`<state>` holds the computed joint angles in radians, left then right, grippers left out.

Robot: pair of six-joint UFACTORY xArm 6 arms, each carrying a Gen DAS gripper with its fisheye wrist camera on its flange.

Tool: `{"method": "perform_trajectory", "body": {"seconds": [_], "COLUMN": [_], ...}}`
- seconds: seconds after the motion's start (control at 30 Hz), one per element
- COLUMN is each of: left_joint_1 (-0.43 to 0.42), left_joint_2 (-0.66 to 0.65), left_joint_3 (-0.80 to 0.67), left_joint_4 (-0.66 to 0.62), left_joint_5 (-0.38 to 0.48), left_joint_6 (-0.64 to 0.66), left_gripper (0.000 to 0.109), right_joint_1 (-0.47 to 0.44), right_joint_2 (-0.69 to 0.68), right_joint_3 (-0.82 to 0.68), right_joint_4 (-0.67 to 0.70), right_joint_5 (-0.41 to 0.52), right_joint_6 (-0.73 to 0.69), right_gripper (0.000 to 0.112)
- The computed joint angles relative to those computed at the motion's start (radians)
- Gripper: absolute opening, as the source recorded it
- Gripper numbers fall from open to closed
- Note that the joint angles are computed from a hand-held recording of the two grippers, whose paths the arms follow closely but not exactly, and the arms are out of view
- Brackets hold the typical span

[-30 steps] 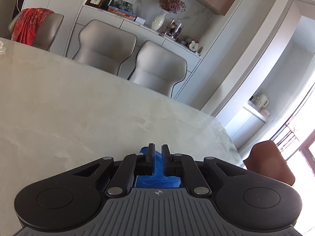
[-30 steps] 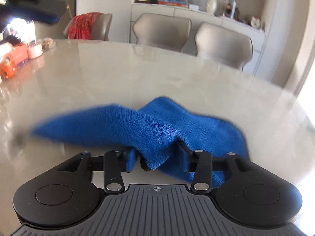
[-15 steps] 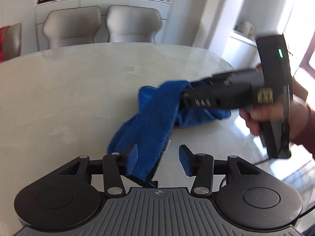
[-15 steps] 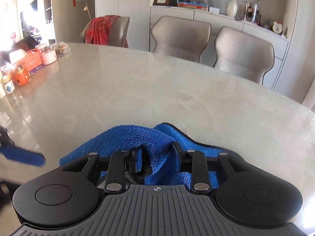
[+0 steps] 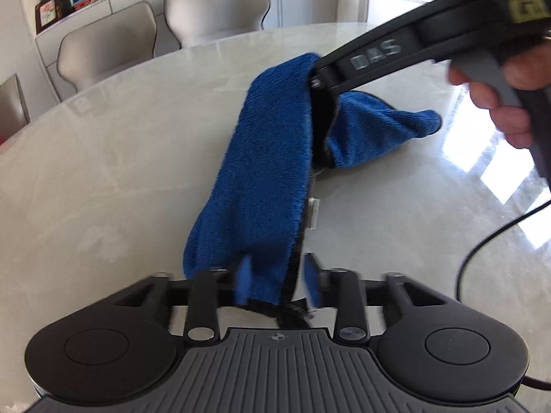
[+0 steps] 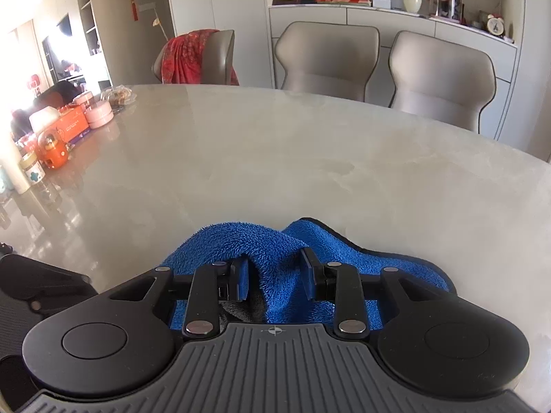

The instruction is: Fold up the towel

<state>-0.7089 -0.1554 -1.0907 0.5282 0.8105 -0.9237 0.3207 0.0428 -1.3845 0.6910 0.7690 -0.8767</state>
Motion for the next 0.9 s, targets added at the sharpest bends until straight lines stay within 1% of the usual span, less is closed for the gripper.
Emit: {"method": "perform_trajectory", "body": {"seconds": [0.07,0.17,0.23,0.3,0.33,0.43,0.53,0.6,0.67,0.77,0.83,0.9], "left_joint_1": [0.013,0.046,0.071,0.087,0.097,0.112,0.115,0.133,0.127,0.134,0.147,0.149], "left_joint_2": [-0.016,-0.079,-0.109,-0.113,-0.115,-0.093,-0.06,-0.037,-0.035,-0.028,-0.026,-0.027], "left_joint_3": [0.009,0.035,0.036,0.017,0.016,-0.011,-0.049,-0.067,-0.082,-0.111,-0.125,-0.14], "left_joint_4": [0.01,0.109,0.162,0.201,0.209,0.215,0.228,0.228,0.247,0.264,0.269,0.275], "left_joint_5": [0.004,-0.006,-0.014,-0.001,-0.012,-0.022,-0.016,-0.038,-0.029,-0.029,-0.042,-0.041], "left_joint_6": [-0.031,-0.155,-0.207,-0.209,-0.206,-0.19,-0.178,-0.181,-0.188,-0.198,-0.202,-0.199], "left_gripper": [0.006,0.005,0.005,0.005,0.005,0.005,0.005,0.005,0.005,0.005,0.005,0.005], "right_joint_1": [-0.004,-0.014,-0.023,-0.032,-0.033,-0.032,-0.006,0.006,0.007,0.024,0.023,0.025], "right_joint_2": [-0.01,-0.031,-0.039,-0.056,-0.065,-0.09,-0.153,-0.201,-0.227,-0.281,-0.297,-0.305], "right_joint_3": [0.016,0.058,0.076,0.11,0.125,0.161,0.253,0.314,0.339,0.407,0.417,0.425], "right_joint_4": [-0.001,-0.068,-0.075,-0.091,-0.096,-0.097,-0.125,-0.115,-0.104,-0.15,-0.127,-0.101], "right_joint_5": [-0.006,-0.047,-0.057,-0.084,-0.094,-0.111,-0.196,-0.231,-0.213,-0.216,-0.159,-0.124], "right_joint_6": [-0.023,-0.028,-0.027,-0.002,0.011,0.03,0.012,-0.001,-0.009,0.044,0.051,0.037], "right_gripper": [0.031,0.033,0.036,0.037,0.041,0.042,0.042,0.042,0.042,0.042,0.042,0.042]}}
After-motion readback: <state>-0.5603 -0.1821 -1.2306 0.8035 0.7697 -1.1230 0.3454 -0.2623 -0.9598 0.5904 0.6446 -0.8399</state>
